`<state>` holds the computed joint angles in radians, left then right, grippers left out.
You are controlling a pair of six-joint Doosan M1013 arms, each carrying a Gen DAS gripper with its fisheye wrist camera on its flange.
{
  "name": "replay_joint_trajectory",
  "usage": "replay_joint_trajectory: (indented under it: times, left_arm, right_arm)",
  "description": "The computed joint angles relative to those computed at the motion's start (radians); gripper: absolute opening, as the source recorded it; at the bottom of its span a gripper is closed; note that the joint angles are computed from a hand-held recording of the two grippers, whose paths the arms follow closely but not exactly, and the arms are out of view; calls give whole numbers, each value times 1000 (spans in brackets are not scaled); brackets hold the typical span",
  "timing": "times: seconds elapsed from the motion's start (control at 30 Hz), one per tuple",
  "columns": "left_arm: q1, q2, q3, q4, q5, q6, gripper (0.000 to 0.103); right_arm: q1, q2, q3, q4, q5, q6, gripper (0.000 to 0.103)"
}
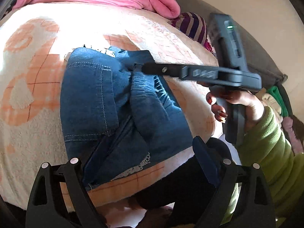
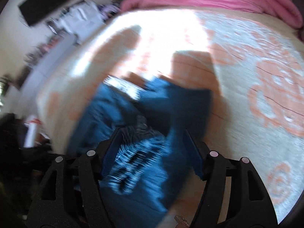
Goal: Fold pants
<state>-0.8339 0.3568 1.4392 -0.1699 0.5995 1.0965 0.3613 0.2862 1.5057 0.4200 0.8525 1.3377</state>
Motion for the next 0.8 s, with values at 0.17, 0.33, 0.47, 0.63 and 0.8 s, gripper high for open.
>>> replay_joint_trajectory:
  times: [0.17, 0.33, 0.47, 0.63, 0.8]
  left_arm:
    - [-7, -15, -1, 61, 0, -54, 89]
    - [-11, -47, 8, 213, 30, -174, 89]
    - [-17, -46, -6, 313, 61, -280, 99]
    - [-19, -45, -14, 376, 90, -338, 99]
    - [-22, -37, -36, 442, 119, -376, 99]
  right_arm:
    - [-15, -19, 30, 19, -32, -14, 61]
    - [-31, -84, 90, 56, -118, -74, 79]
    - [-14, -134, 128, 22, -179, -86, 86]
    - [8, -186, 173, -30, -243, -88, 89]
    - [31, -225, 211, -36, -286, -108, 90]
